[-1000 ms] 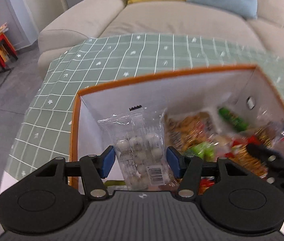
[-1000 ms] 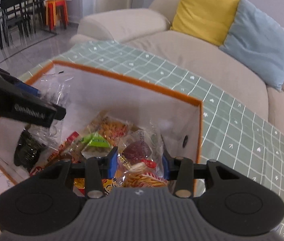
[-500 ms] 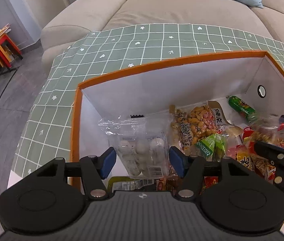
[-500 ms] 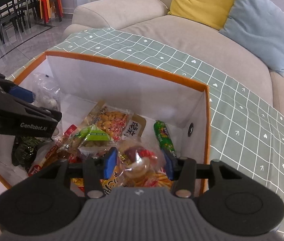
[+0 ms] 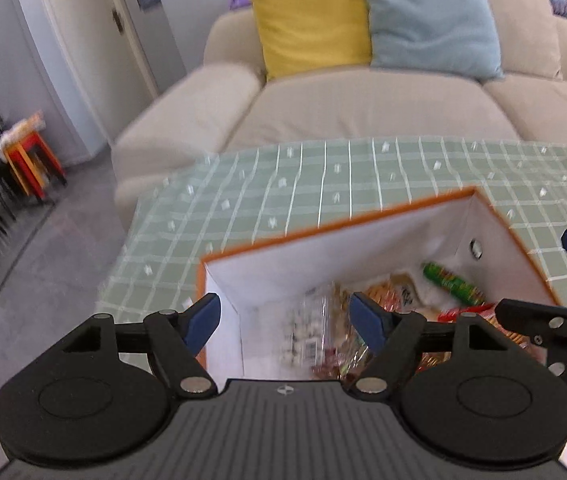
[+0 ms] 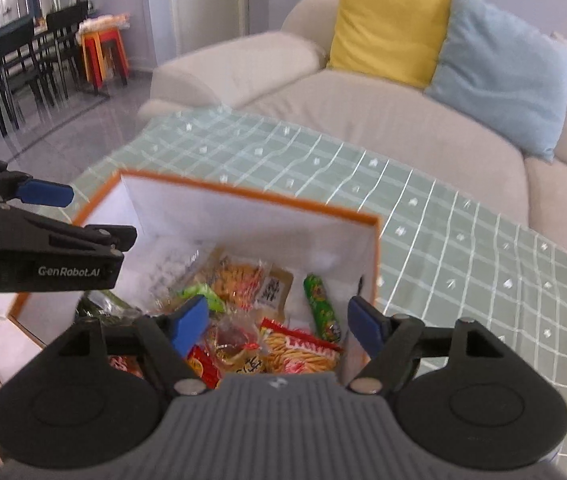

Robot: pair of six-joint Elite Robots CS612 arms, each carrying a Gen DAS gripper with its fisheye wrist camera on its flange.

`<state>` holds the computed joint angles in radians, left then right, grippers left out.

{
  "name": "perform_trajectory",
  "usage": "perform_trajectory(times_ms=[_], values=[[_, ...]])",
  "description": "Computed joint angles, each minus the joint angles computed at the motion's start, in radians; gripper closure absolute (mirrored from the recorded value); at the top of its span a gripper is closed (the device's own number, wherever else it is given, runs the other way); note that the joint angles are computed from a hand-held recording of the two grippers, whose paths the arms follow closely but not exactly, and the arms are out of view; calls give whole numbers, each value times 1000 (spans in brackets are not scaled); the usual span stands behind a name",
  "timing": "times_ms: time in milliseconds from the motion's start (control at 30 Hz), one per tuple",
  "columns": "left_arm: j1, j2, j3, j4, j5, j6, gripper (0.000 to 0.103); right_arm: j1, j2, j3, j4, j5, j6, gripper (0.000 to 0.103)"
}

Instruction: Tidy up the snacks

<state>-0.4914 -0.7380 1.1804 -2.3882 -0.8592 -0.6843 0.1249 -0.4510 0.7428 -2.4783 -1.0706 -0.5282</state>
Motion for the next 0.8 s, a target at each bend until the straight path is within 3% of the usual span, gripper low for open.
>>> perform_trajectory(times_ms=[200,333,433,600,800], values=[[-47,-37,77,-240,123,81,14,-39,-89,147,-210,62,100,18],[-82,-59,134,-419,169,118,12,-62,-158,282,-396,64,143,15],[-106,-65,160,-484,205,135,10,-76,-204,381,-496,55,148,14],[-134,-73,195,-489,213,95,9,-94,-268,529,-615,23,157,14],[-152,-83,206,-382,148,32,9,-121,-318,657,-706,4,191,14]])
